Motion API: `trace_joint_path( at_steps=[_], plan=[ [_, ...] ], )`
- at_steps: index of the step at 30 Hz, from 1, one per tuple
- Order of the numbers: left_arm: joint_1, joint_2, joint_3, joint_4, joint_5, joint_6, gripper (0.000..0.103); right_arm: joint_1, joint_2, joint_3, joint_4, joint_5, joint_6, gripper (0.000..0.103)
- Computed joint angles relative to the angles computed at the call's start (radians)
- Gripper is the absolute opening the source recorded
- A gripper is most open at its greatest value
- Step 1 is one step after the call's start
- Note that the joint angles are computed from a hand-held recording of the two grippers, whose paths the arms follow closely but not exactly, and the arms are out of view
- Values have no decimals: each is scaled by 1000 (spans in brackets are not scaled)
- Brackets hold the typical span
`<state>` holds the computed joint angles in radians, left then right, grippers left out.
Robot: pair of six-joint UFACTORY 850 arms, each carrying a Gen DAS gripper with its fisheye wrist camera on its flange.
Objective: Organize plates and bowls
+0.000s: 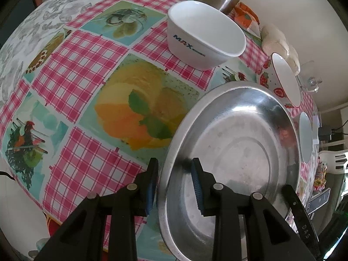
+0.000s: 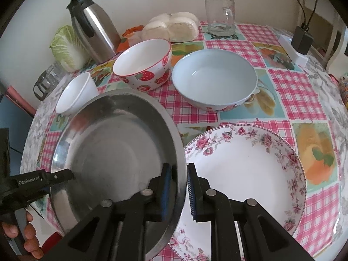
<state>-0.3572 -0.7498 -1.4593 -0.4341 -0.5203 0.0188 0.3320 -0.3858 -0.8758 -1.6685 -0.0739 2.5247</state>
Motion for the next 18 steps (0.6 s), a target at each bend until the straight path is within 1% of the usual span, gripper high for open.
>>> trace_joint_path(
  at_steps=[1,2,3,5,7,8,9,11,13,15,17,18],
  plan=[
    [1,4,3,6,5,-5,35,1,3,2,-7,-6,10,39],
    [2,11,9,11,11,-7,39,3,6,4,-9,-12,14,40],
    [2,18,13,19,21,-11,41,4,9,5,-17,-17,24,40],
    [-1,31,21,55,44,-34,44,6,21,14,-102,-36,119,40],
    [-4,45,29,85,68,-52,49,10,34,22,-119,-61,143,40],
    [-4,50,32,100,76,-62,52,12,38,25,-133,-72,158,43],
    [-7,54,32,129,83,-82,54,14,43,29,-156,-85,182,52],
    [-17,63,35,186,102,-116,56,18,51,35,-212,-106,240,62],
    [-31,75,43,240,129,-132,56,20,53,38,-321,-115,335,64],
    [-45,82,47,294,149,-161,59,22,50,33,-340,-118,338,70],
    [-56,90,57,321,172,-163,79,28,49,28,-373,-119,347,78],
    [-60,94,63,337,186,-172,82,32,48,25,-396,-123,358,80]
  ],
)
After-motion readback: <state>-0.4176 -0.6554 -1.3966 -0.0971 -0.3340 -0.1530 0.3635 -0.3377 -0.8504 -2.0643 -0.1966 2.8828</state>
